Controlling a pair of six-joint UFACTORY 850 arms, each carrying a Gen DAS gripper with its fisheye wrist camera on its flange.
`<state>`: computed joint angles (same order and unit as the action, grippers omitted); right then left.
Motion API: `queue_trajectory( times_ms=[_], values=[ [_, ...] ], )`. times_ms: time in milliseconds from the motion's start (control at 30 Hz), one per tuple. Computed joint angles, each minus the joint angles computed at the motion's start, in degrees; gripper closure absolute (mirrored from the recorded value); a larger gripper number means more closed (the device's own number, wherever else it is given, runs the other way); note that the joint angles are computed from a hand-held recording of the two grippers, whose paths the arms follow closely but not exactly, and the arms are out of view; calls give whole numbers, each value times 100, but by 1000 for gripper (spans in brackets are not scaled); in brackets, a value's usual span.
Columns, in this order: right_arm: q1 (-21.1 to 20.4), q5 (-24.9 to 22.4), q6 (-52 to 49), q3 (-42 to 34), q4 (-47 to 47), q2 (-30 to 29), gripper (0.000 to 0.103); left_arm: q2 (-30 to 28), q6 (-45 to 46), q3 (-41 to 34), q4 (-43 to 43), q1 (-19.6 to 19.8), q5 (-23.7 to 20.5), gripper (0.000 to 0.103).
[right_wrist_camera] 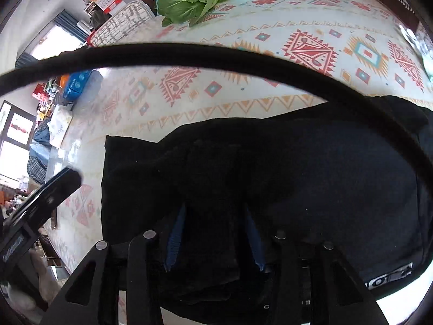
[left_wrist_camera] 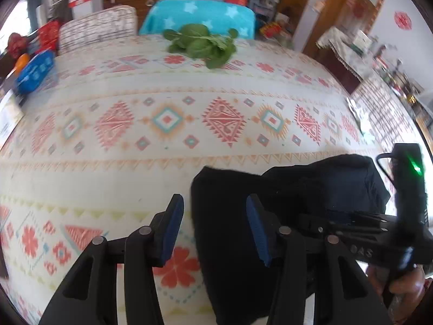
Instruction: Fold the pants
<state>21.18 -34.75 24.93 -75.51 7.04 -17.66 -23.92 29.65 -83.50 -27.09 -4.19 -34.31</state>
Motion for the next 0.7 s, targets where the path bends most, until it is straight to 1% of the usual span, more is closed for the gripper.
queue_trajectory(
  times_ms=[67,133,167,233,300,333,400,467,500,567,633,700],
  values=[
    [81,42,673,31,-490,99,56,-257,220,-280,-31,-66,-144,56],
    [229,43,1541,134,-1234,260,55,-483,226,-498,207,-165,-161,56],
    [348,-29,2014,142,-1696,308,55,-583,92,-591,433,-217,-136,56],
    [555,-232,2603,125,-2352,322,55,-802,-169,-784,876,-300,-176,56],
    [647,-476,2814,31,-2688,265,55,-983,-402,-905,1194,-340,-194,55],
    [687,-630,2904,-59,-2809,189,55,-1075,-606,-964,1390,-349,-196,52],
    [700,-796,3106,-163,-2894,90,55,-1164,-548,-1028,1169,-276,-286,50],
    [718,-764,3322,-217,-2873,75,55,-1181,-258,-1082,727,-157,-442,50],
    [704,-723,3397,-127,-2931,172,55,-1170,-141,-1094,548,-107,-503,50],
    [791,-829,3620,-184,-3165,200,54,-1065,34,-1032,273,9,-517,50],
    [900,-1051,3920,-277,-3564,232,54,-931,116,-933,34,148,-521,50],
    [899,-1113,3914,-472,-3617,187,54,-792,216,-798,-209,273,-555,50]
  ],
)
